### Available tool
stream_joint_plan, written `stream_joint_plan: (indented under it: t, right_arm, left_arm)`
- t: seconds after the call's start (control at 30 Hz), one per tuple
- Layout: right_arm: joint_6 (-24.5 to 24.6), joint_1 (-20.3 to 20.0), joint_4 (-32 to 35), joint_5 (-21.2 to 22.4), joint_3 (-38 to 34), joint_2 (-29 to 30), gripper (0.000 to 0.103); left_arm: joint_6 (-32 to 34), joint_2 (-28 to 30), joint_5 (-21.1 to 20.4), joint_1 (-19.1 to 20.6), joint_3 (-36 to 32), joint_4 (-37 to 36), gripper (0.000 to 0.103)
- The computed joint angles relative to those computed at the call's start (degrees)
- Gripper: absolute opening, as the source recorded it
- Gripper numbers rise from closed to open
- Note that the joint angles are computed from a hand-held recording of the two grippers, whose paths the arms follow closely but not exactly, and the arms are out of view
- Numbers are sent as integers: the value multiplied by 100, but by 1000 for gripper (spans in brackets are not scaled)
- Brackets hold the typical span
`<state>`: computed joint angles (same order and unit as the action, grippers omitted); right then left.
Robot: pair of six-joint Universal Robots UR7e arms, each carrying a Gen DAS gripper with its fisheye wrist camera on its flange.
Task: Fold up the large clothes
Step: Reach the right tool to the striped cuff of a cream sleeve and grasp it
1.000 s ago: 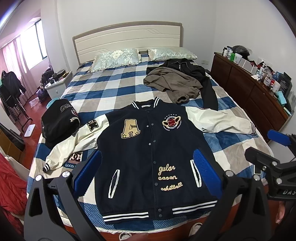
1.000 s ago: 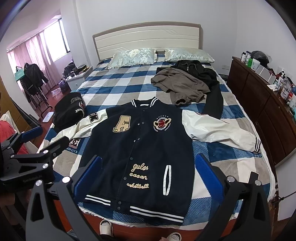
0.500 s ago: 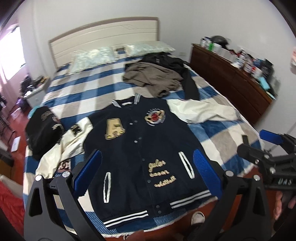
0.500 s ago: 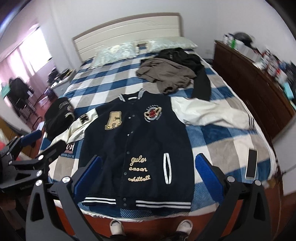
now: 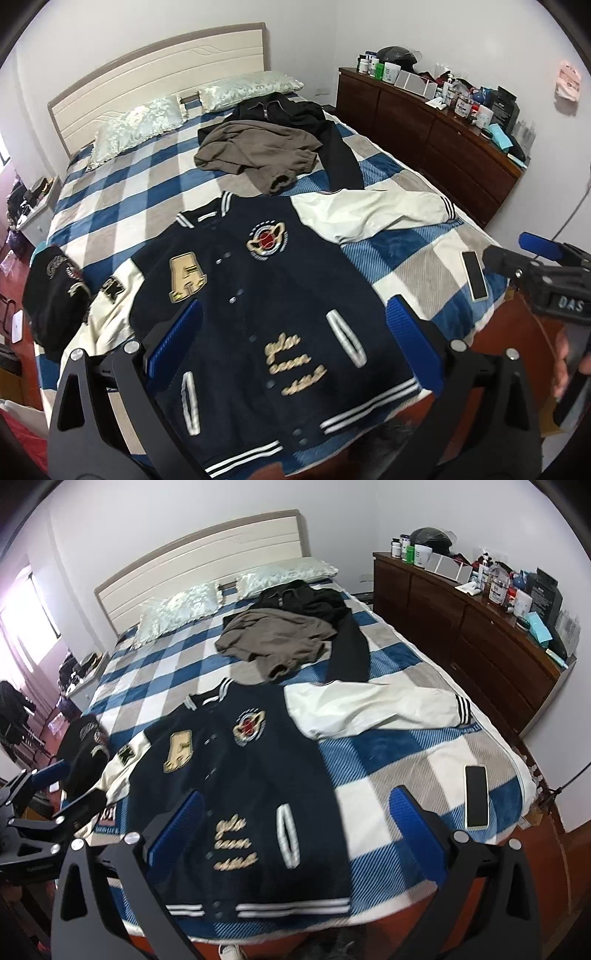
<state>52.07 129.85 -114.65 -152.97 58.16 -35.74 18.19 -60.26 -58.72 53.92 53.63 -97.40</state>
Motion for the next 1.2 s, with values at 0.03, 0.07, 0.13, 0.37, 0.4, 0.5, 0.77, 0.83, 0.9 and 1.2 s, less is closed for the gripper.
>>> stream_joint_plan:
  t: [0.03, 0.07, 0.13, 0.37, 0.4, 0.5, 0.77, 0.83, 0.9, 1.2]
  right_arm:
    - [-406, -138, -559, 55, 324, -204, 99]
    - [-666, -247, -917, 107, 556, -359, 99]
    - [-1253, -540, -1753, 365, 1055, -715, 99]
    - [-2635, -1734, -3480, 1086, 2252, -1726, 99]
    - [-2747, -1862, -3656, 1159, 2340, -1795, 99]
    - [-3074, -2444, -4277, 1377, 2690, -2071, 99]
    - [-3105, -3908, -5499, 2152, 3356, -2431, 99]
    - [-2867, -4205, -5721, 2284, 3574, -2487, 99]
    - [-2566, -4508, -5859, 2630, 3789, -2542, 99]
    - [-2826, -5068, -6369, 3635, 3506, -2162, 99]
  left_arm:
    - [-45, 76, 29, -41, 22, -80, 97]
    - [-101, 188, 67, -96, 45, -191, 97]
    - [-278, 422, 132, -190, 43, -370, 97]
    - [-699, 1384, 306, -383, -345, -720, 97]
    - [-703, 1537, 347, -396, -403, -787, 97]
    - [-638, 1935, 404, -392, -530, -1047, 97]
    - [-597, 2802, 236, -241, -982, -1227, 97]
    - [-523, 2921, 130, -187, -952, -1371, 97]
    - [-449, 3023, 131, -136, -875, -1476, 97]
    - [-432, 3091, 125, -57, -520, -1472, 97]
